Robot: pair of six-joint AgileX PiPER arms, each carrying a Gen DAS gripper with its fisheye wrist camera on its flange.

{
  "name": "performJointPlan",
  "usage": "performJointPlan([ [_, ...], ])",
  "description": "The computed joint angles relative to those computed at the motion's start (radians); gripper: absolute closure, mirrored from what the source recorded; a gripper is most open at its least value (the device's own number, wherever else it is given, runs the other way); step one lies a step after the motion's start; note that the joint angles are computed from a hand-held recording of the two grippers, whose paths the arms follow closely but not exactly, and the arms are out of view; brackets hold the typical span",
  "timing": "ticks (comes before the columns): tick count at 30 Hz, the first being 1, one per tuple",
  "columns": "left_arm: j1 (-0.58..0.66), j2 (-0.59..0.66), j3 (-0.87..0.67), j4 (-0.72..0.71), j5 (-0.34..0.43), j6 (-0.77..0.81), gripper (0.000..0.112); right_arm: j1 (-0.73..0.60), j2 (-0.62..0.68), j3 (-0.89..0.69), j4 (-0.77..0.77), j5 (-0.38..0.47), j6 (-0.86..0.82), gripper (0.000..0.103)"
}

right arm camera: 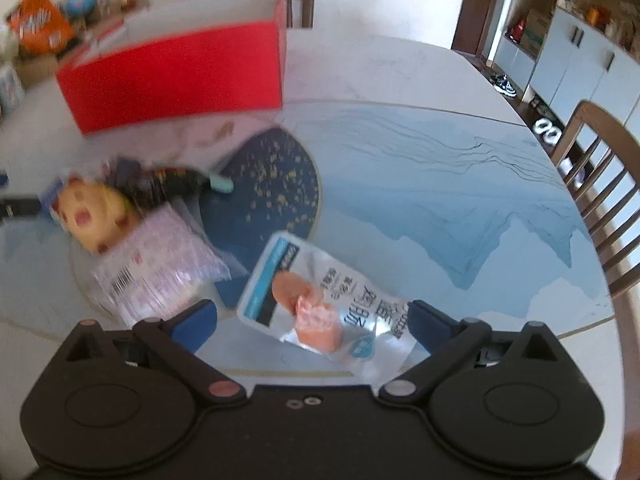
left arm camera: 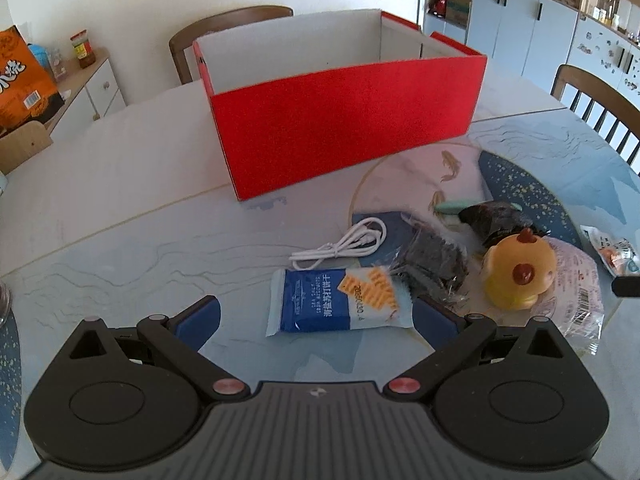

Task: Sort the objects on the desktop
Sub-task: 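Grasp the blue biscuit packet with the left gripper while the right gripper grasps the sausage pouch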

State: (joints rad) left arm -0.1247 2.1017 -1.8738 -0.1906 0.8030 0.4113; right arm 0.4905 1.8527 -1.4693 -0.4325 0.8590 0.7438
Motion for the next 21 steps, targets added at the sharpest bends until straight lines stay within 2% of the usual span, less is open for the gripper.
performJointPlan([
  [6,-0.003,0.021,-0.022,0.017,0.018,-0.025,0.01,0.003,0.01,0.036,-0.045,-0.052,0.046,0.008],
  [14,-0.014,0.045,-0.041,0.046,0.017,-0.053,0.01,-0.027,-0.03,0.153,-0.076,-0.226,0.081,0.011],
  [21,-0.022,0.064,-0.044,0.05,0.003,-0.066,0.01,-0.016,-0.009,0.133,-0.1,-0.194,0.054,0.015],
])
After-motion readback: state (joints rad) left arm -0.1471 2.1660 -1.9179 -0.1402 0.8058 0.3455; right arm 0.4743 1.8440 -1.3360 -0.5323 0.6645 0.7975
